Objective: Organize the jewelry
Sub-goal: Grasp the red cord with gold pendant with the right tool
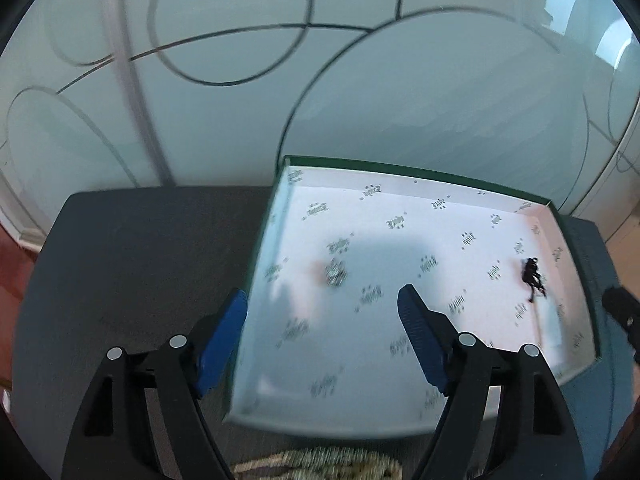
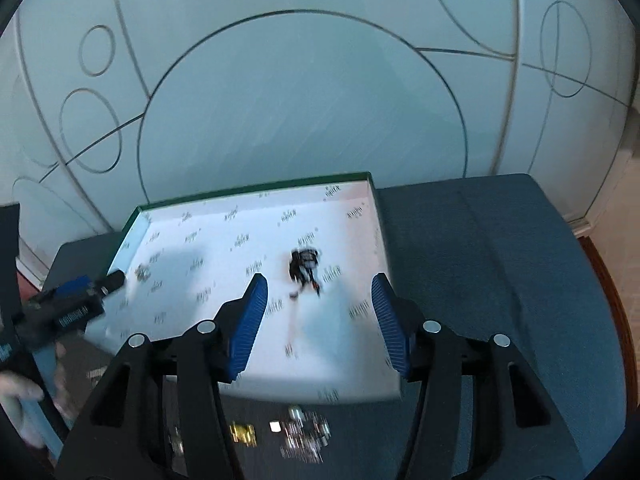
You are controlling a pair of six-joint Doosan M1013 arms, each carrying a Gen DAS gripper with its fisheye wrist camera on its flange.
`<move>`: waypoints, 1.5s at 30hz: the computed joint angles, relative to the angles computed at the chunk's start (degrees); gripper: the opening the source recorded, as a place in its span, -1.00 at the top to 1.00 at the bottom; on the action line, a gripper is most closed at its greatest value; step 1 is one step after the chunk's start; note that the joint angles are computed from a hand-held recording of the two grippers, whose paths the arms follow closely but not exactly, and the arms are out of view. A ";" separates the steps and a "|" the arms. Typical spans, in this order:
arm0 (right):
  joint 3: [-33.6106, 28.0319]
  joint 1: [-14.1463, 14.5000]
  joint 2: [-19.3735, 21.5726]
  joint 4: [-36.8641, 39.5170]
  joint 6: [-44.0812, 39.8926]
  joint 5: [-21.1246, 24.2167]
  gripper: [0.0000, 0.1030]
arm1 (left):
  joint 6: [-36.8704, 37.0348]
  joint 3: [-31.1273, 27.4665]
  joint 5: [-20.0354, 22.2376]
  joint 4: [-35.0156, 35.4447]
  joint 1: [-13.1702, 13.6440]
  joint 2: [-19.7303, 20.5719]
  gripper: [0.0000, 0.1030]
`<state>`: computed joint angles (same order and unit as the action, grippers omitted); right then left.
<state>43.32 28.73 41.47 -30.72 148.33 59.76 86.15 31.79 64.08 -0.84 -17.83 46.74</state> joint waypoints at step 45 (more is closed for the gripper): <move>13.98 7.49 -6.38 4.10 -1.43 -2.32 0.16 | -6.32 39.98 -12.89 0.87 1.03 -23.76 -0.49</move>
<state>57.30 36.21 35.09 -26.62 146.90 57.43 79.83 71.76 51.19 0.02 -16.80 22.98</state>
